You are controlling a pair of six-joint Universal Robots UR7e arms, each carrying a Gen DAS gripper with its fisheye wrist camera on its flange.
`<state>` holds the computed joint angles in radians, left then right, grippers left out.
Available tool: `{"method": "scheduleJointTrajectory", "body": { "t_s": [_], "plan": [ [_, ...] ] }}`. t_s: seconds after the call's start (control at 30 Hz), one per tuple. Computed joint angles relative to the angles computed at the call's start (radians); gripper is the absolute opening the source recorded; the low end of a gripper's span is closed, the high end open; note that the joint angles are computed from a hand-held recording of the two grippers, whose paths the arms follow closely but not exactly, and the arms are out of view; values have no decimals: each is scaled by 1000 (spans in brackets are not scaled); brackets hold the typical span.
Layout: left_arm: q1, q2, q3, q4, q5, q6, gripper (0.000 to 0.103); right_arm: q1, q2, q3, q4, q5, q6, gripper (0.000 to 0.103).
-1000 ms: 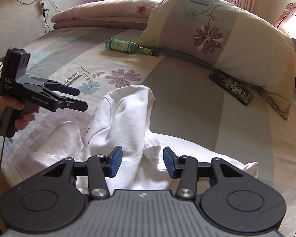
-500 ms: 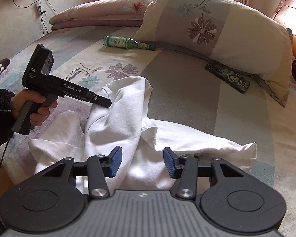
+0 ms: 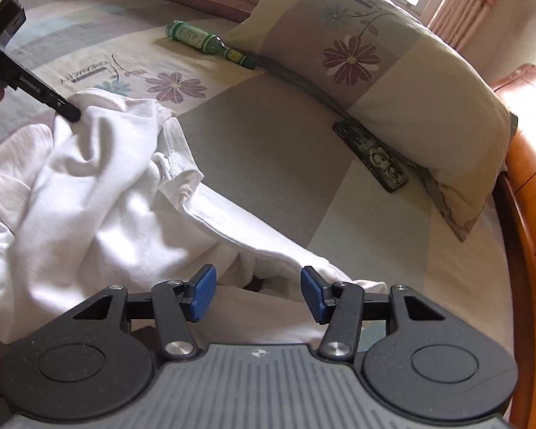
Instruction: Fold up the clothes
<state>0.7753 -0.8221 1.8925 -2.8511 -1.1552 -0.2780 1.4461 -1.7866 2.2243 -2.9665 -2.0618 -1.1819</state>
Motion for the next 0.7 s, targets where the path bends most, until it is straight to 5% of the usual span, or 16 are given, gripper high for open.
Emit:
{"method": "scheduleJointTrajectory", "body": {
  "t_s": [0.17,0.27,0.4,0.5,0.53,0.57,0.7],
  "plan": [
    [4,-10,6,-24,-21,26,10,-2,85,-21,-104,-15,-190,58],
    [19,16,-27,-52,-44,42,38,-5,125,-38,-120,-26,-257,57],
    [50,57,-86,-49,-105,62,44,-5,131,-54,-66,-16,-272,36],
    [69,86,-126,-9,-134,55,36,-12,117,-66,0,5,-244,20],
    [72,91,-131,-17,-145,58,26,-16,112,-74,27,13,-228,12],
    [72,94,-134,-27,-147,62,2,-22,108,-84,54,22,-210,12],
    [57,97,-153,-46,-113,102,1,-36,124,-133,72,32,-136,7]
  ]
}}
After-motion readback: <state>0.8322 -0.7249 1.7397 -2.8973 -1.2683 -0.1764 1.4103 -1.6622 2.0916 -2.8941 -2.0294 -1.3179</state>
